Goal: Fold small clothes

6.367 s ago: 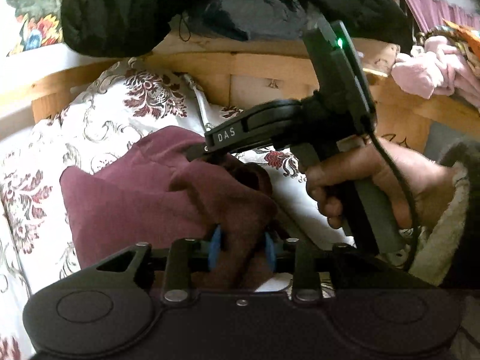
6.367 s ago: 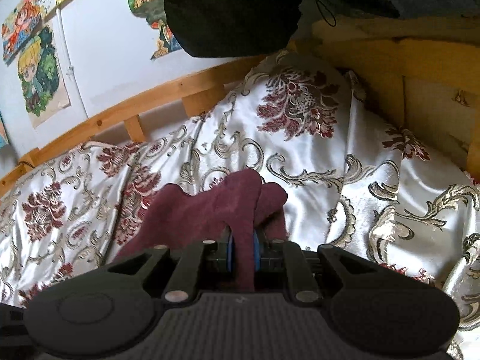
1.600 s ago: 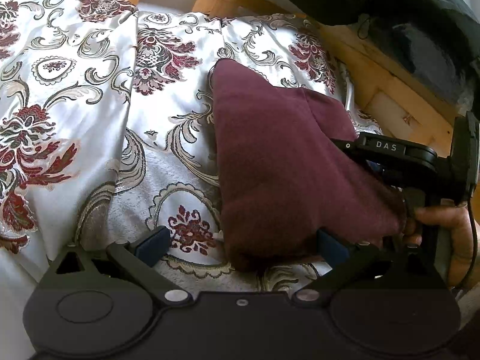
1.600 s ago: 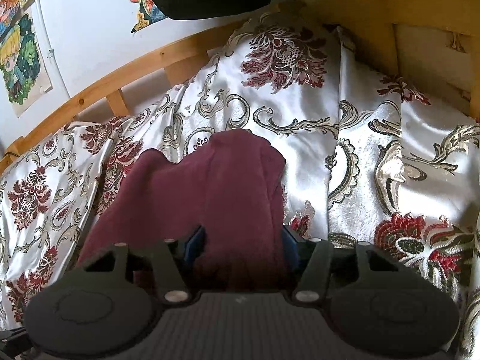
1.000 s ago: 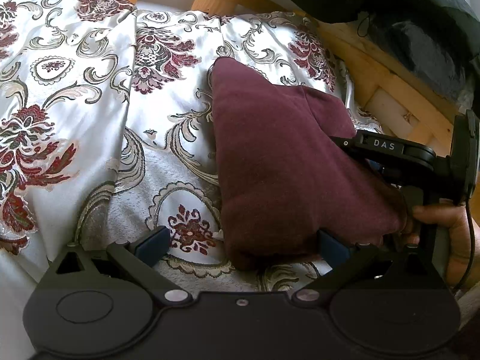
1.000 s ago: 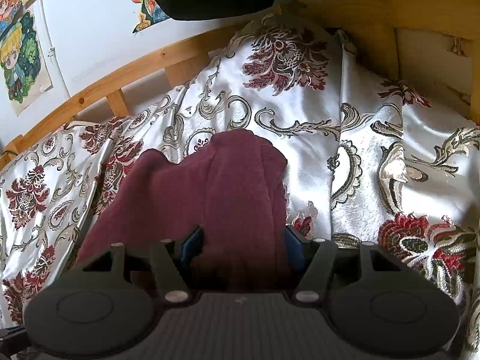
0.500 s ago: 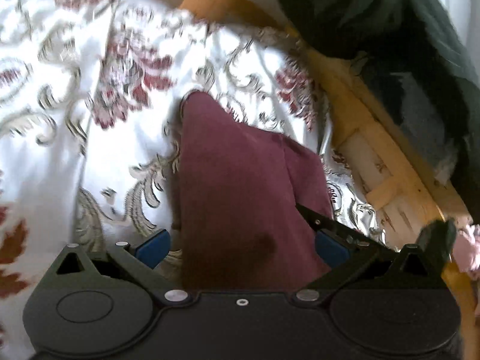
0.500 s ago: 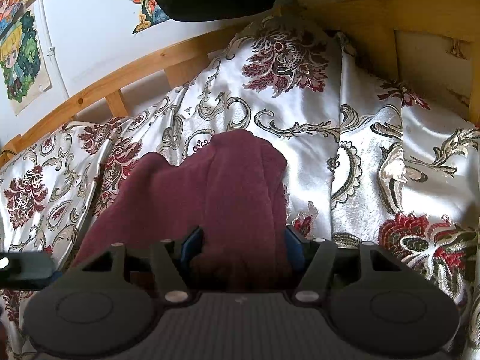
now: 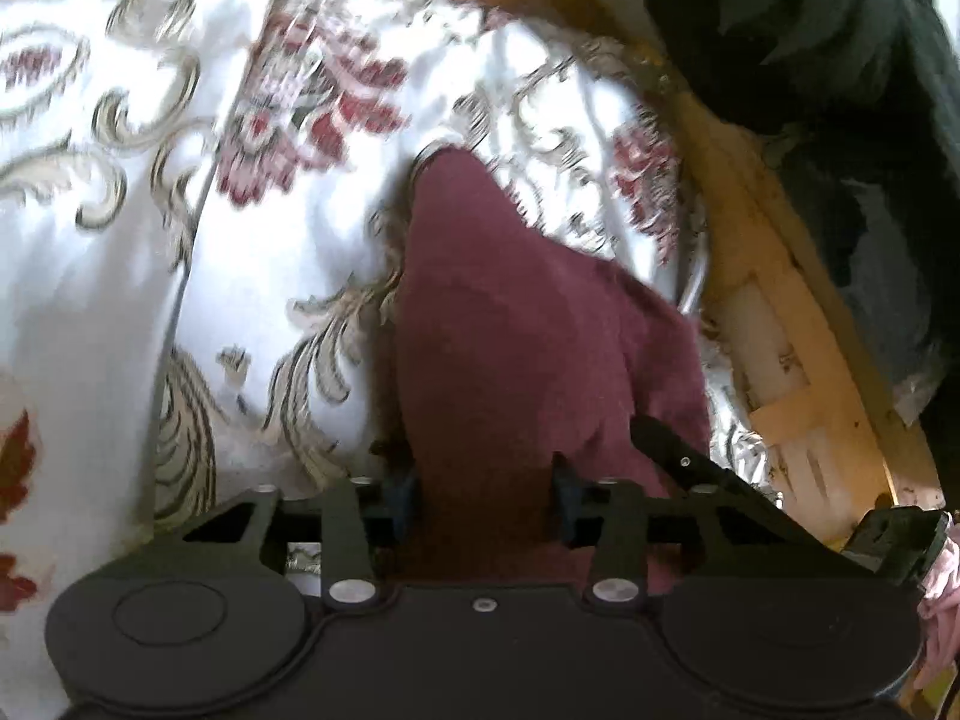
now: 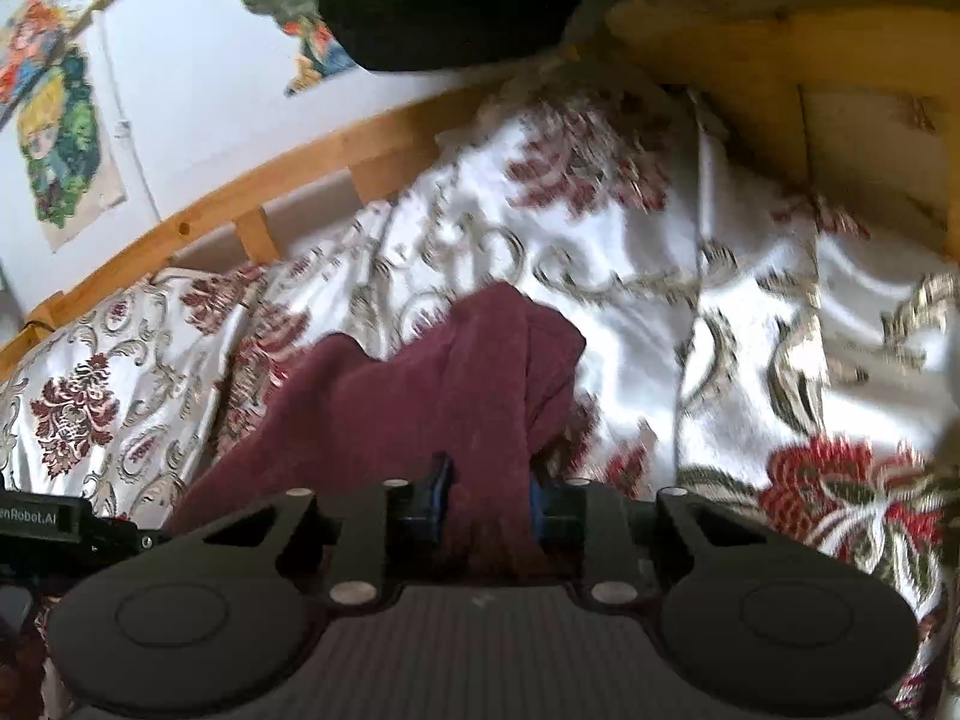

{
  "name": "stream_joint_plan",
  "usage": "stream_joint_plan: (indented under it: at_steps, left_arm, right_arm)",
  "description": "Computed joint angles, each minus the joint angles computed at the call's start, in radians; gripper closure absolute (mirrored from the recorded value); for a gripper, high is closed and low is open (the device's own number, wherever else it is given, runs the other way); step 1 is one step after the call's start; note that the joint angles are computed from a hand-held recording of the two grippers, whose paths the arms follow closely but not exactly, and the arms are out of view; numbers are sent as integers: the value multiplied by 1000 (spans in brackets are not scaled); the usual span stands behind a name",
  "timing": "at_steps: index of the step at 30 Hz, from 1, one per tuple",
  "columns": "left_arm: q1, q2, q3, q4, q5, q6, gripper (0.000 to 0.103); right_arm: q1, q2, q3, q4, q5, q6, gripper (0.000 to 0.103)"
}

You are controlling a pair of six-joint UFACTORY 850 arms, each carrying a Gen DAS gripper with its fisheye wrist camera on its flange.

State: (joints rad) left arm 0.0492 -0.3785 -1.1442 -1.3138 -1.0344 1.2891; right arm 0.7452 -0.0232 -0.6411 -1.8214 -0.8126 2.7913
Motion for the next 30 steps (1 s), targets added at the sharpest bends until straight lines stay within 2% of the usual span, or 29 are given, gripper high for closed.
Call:
stream_joint_plan:
  at_steps: [5, 8, 10, 15, 18, 19, 23, 25, 27, 30]
  left_arm:
    - [24, 56, 31, -83, 18, 182, 64]
    - [52, 73, 38, -135, 35, 251, 64]
    - [67, 72, 34, -151, 58, 256, 64]
    - [87, 47, 14, -83, 117, 146, 64]
    - [100, 31, 19, -76, 112, 112, 61]
    - [102, 27, 20, -81, 109, 103, 61]
    - [99, 24, 8, -51, 118, 54, 51]
    - [95, 30, 5, -29, 133, 28, 40]
    - [94, 40, 9, -21, 145, 24, 24]
    - [97, 73, 34, -19, 168, 44, 10]
  right_arm:
    - [41, -34, -10, -135, -135, 19, 77]
    - [36, -80, -48, -208, -167, 11, 78]
    - [19, -109, -78, -253, -148, 26, 77]
    - [-18, -163, -130, -303, -29, 74, 77]
    - [-25, -166, -136, -275, 7, 71, 72]
    - [-25, -164, -132, -270, 5, 81, 66]
    - [-19, -157, -126, -206, 1, 64, 47]
    - [-18, -150, -118, -191, 1, 59, 43]
    - [-12, -145, -120, -157, -6, 23, 35]
    - [1, -135, -122, -106, -32, -31, 21]
